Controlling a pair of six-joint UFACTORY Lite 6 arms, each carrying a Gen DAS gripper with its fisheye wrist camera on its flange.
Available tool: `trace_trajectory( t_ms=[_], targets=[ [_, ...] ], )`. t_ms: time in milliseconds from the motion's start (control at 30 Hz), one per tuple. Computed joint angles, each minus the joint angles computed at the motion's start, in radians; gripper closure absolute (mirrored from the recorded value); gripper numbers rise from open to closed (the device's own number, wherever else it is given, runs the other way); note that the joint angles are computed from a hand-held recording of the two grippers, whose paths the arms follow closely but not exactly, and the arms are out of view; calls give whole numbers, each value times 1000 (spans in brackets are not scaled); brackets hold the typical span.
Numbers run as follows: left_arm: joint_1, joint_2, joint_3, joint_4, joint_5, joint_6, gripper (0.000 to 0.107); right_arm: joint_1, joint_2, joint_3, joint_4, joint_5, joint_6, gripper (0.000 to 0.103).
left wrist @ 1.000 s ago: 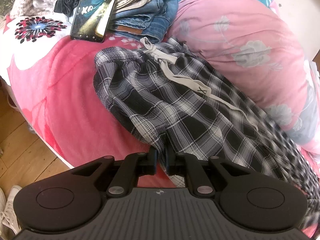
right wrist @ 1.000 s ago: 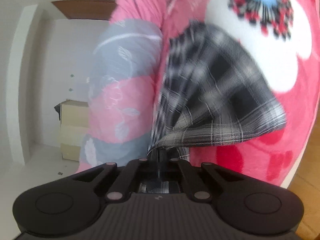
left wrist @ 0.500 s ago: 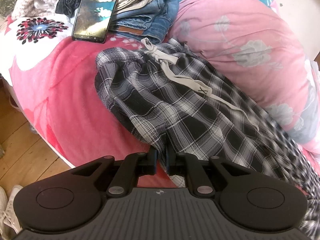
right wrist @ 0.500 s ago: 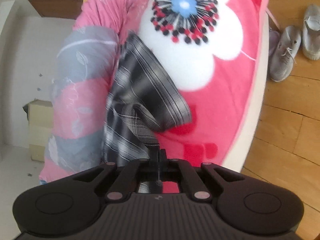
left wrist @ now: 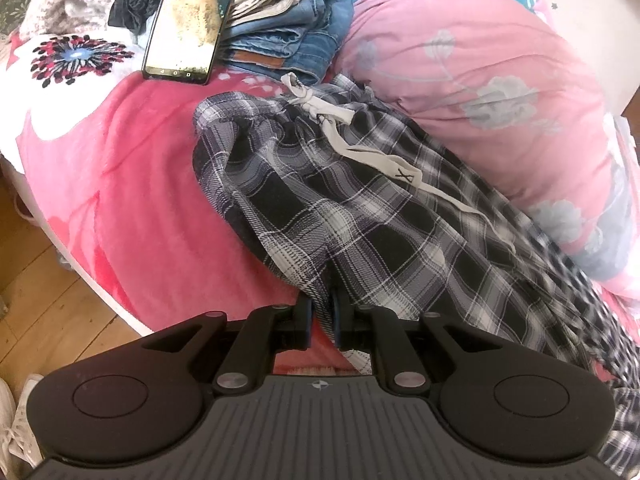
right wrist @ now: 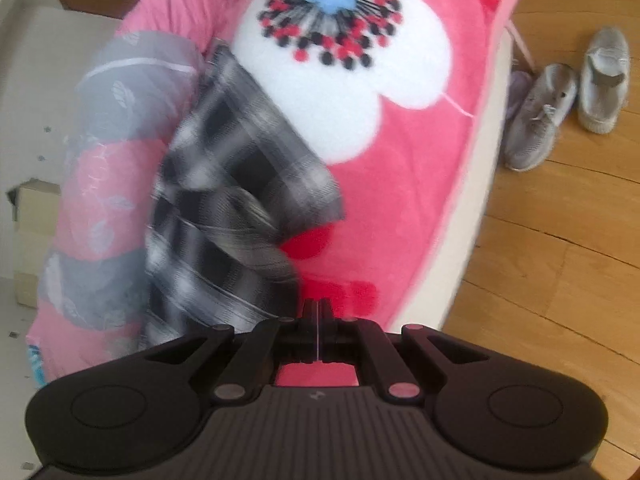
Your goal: Fold clothes
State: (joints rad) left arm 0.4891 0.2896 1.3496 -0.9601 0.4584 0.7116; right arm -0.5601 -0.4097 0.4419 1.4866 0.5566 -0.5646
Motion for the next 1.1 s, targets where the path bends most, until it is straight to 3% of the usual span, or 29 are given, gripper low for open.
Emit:
trace_trajectory(
  t_ms=[200,333,400,467,633,767,933,1100],
  targets=[
    [20,-21,-10,28,30,15,89,-19,-41,-29,-56,-50,17,101],
    [35,-53,-39,67,34,-2,82,-105,-32,47,-142,-36,33,98],
    [43,-82,-65,68,32,-4,80,-136,9,116,-154,-37,16,89],
    [43,-112,-88,79,21,-10,79,-142,53,178,-130,-51,-15,62],
    [32,-159,-89,153,16,-36,78,-104,181,387,-128,-108,-98,59],
    [0,-192,-96,120,-1,16,70,-61,346,633,-290,-142,-35,55],
    [-77,-228,-128,52,-38,138,61,-17,572,927,-613,-115,197,55],
    [-188,-195,-108,30,-79,207,50,3,704,1030,-684,-121,238,57]
  ],
)
